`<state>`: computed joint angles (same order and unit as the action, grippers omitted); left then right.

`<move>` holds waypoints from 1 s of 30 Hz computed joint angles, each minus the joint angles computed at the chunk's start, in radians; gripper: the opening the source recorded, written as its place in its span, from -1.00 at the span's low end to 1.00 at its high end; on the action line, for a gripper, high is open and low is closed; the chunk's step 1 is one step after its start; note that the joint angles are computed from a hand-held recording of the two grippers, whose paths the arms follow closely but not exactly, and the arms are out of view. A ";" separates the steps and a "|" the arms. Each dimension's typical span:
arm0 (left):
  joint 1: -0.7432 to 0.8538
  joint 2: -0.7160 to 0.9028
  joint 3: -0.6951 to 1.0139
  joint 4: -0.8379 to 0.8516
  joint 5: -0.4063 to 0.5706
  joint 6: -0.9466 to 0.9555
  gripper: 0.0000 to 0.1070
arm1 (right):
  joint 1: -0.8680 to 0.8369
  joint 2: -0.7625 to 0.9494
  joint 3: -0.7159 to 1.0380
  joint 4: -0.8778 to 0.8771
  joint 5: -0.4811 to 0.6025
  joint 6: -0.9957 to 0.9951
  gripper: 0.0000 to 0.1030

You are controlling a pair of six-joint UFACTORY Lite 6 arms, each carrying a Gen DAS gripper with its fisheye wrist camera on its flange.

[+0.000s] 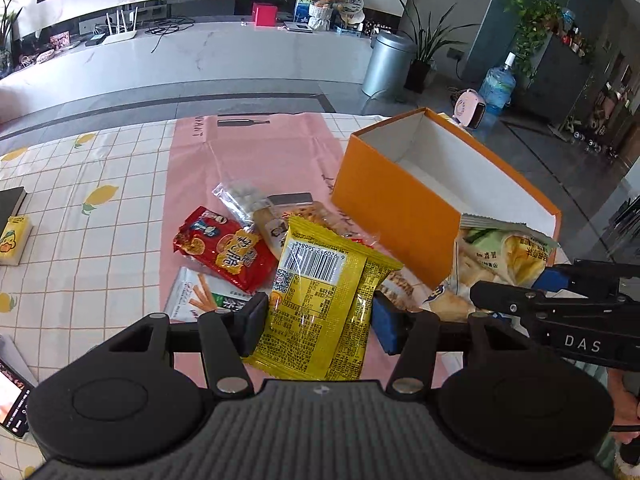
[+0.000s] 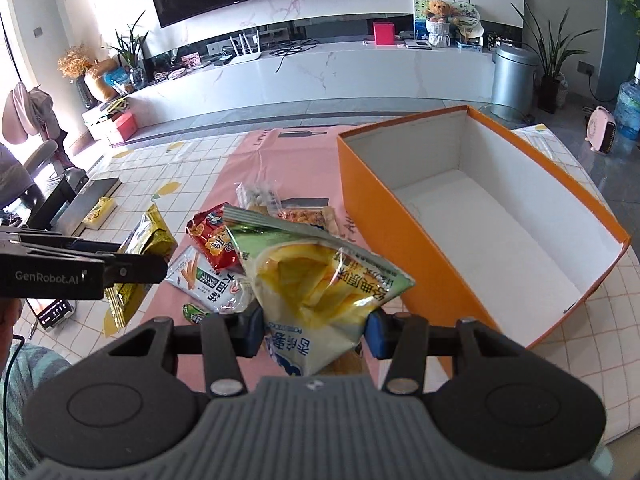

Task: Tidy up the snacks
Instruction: 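Carry both bags over the orange box and lower them inside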

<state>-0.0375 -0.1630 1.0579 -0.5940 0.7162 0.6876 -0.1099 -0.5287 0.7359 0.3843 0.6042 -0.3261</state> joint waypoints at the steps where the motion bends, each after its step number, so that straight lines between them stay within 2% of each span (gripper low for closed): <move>1: -0.022 0.001 0.008 0.012 -0.006 -0.028 0.17 | -0.045 0.017 0.024 0.038 0.016 -0.074 -0.10; 6: -0.171 0.041 0.074 0.086 -0.055 -0.182 0.17 | -0.261 0.119 0.158 0.179 0.123 -0.367 -0.10; 9: -0.256 0.098 0.140 0.105 -0.089 -0.259 0.17 | -0.349 0.189 0.237 0.198 0.125 -0.491 -0.10; 12: -0.340 0.182 0.239 0.135 -0.113 -0.331 0.17 | -0.430 0.293 0.345 0.217 0.151 -0.597 -0.10; 18: -0.462 0.420 0.502 0.177 -0.093 -0.394 0.17 | -0.529 0.567 0.605 0.186 0.259 -0.711 -0.10; 21: -0.495 0.560 0.660 0.188 -0.049 -0.389 0.17 | -0.550 0.714 0.728 0.160 0.305 -0.745 -0.10; 27: -0.546 0.873 1.052 0.293 0.131 -0.419 0.17 | -0.546 0.960 0.959 0.090 0.425 -0.742 -0.10; 30: -0.560 1.033 1.262 0.319 0.229 -0.419 0.17 | -0.531 1.044 1.009 0.046 0.434 -0.736 -0.10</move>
<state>-0.5971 0.8697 2.3201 -0.2748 0.9448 0.2689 -0.6407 0.5156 1.7449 0.4301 1.0383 -1.0624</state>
